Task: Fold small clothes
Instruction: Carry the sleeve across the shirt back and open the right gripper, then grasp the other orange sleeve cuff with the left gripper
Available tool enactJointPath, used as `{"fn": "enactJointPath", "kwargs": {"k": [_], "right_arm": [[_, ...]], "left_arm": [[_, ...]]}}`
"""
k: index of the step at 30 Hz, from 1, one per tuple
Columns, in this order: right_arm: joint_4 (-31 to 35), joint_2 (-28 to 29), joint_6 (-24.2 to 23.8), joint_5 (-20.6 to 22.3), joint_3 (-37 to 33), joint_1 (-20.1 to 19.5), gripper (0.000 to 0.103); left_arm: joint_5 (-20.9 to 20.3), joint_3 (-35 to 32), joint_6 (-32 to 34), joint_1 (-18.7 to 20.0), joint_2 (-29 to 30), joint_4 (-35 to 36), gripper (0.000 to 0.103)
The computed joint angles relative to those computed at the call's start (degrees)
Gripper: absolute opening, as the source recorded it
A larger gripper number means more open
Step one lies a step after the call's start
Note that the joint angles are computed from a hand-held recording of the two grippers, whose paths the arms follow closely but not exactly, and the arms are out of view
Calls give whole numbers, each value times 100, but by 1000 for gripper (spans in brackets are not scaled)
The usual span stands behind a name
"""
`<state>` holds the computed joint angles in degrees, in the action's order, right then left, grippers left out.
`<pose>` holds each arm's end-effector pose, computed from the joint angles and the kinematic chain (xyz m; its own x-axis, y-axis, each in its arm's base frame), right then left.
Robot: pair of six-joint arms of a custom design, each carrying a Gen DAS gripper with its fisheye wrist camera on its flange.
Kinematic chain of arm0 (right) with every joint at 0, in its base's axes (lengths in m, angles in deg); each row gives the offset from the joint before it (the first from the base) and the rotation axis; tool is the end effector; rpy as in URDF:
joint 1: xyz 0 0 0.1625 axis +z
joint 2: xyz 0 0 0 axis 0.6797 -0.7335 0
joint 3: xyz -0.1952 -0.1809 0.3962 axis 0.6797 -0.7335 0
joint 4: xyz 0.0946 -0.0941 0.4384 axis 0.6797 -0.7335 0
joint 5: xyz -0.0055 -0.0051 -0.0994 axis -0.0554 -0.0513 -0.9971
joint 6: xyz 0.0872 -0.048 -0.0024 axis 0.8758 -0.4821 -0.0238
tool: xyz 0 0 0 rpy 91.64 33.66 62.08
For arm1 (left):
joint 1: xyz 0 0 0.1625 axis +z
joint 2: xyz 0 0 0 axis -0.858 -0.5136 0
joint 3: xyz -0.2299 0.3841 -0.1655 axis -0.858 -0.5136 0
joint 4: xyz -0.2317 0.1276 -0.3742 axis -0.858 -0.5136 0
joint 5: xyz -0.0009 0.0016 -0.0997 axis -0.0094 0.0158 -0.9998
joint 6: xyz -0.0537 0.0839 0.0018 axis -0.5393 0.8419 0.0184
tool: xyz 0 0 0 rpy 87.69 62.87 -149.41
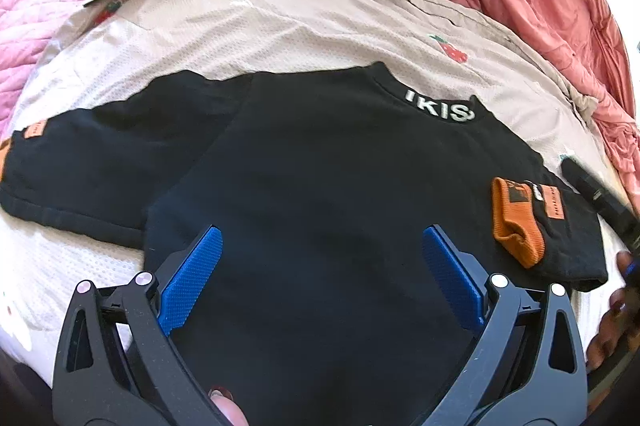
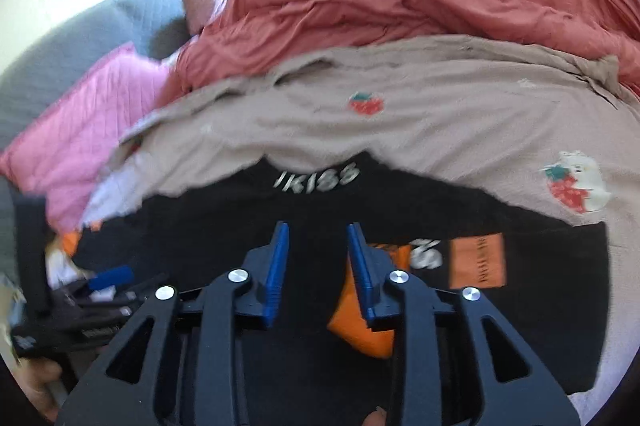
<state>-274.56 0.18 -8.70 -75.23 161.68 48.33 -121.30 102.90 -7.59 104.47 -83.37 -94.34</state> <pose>0.1379 -0.5404 0.0997 -0.7729 -0.5446 0.3257 -0.6323 0.7047 -0.3219 -0.1196 -0.4297 0.0820 -0.7237 -0.4733 -0.5022 -0.0021 0.7292 -0.6842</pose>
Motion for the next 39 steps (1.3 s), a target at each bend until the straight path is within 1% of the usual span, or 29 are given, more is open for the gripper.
{"fn": "enactJointPath", "kwargs": {"k": [1, 2, 4, 5, 6, 7, 8, 9, 10, 11, 13, 14, 15, 16, 17, 18, 19, 20, 23, 25, 28, 29, 31, 33, 37, 39], "right_arm": [[-62, -53, 62, -56, -28, -28, 39], [-186, -60, 103, -217, -77, -32, 40], [-613, -29, 11, -849, -176, -38, 41], [-794, 6, -18, -1229, -246, -46, 41], [-802, -14, 40, -1441, -313, -93, 41], [-762, -51, 116, -1500, -342, -149, 42], [-671, -119, 296, -1560, -394, -226, 42], [-627, -165, 392, -1556, -408, -283, 42], [-586, -211, 470, -1521, -414, -338, 44], [-563, -257, 519, -1484, -421, -382, 44], [-590, -256, 550, -1486, -427, -413, 46], [-549, -274, 555, -1453, -421, -432, 46], [-540, -252, 566, -1463, -432, -423, 46], [-521, -248, 561, -1475, -440, -422, 46], [-514, -212, 556, -1494, -464, -400, 46], [-508, -201, 548, -1500, -467, -399, 46], [-508, -178, 559, -1513, -483, -387, 46], [-506, -164, 563, -1512, -495, -383, 46], [-574, -159, 596, -1524, -500, -386, 46], [-621, -171, 658, -1500, -499, -406, 46], [-640, -182, 691, -1470, -498, -432, 46], [-650, -176, 689, -1468, -499, -434, 46], [-626, -184, 649, -1456, -502, -441, 46], [-623, -168, 587, -1451, -496, -433, 46], [-693, -101, 462, -1485, -469, -379, 46], [-707, -73, 398, -1499, -460, -358, 46]], "left_arm": [[-53, -31, 141, 3, 84, -191, 94], [-125, -82, 323, 20, 190, -397, 94], [-314, -228, 732, 55, 450, -844, 94], [-443, -312, 966, 84, 602, -1119, 94], [-678, -430, 1292, 136, 801, -1536, 94], [-882, -518, 1524, 202, 932, -1835, 92], [-1163, -624, 1743, 292, 1072, -2163, 85], [-1397, -731, 1865, 367, 1195, -2361, 81], [-1661, -891, 1948, 465, 1328, -2452, 73], [-1872, -1050, 1989, 555, 1447, -2437, 66], [-2150, -1287, 1936, 676, 1623, -2305, 62], [-2274, -1376, 1940, 730, 1704, -2296, 62], [-2305, -1464, 1910, 755, 1782, -2239, 62], [-2177, -1550, 1857, 732, 1864, -2159, 58], [-2098, -1589, 1850, 705, 1912, -2171, 40], [-2026, -1650, 1825, 682, 1954, -2107, 32], [-1893, -1723, 1775, 649, 1982, -1932, 13], [-1851, -1765, 1874, 632, 2004, -1927, 7], [-1708, -1797, 2068, 561, 1935, -1805, 5], [-1523, -1664, 2210, 474, 1824, -2075, 5], [-990, -1443, 2156, 310, 1545, -2142, 5], [-747, -1347, 2121, 239, 1433, -2116, 5], [-292, -1126, 1979, 93, 1139, -1946, 5], [-59, -952, 1866, 37, 873, -1834, 5], [523, -685, 1305, -45, 340, -950, 5], [642, -572, 1089, -29, 131, -701, 5]]}}
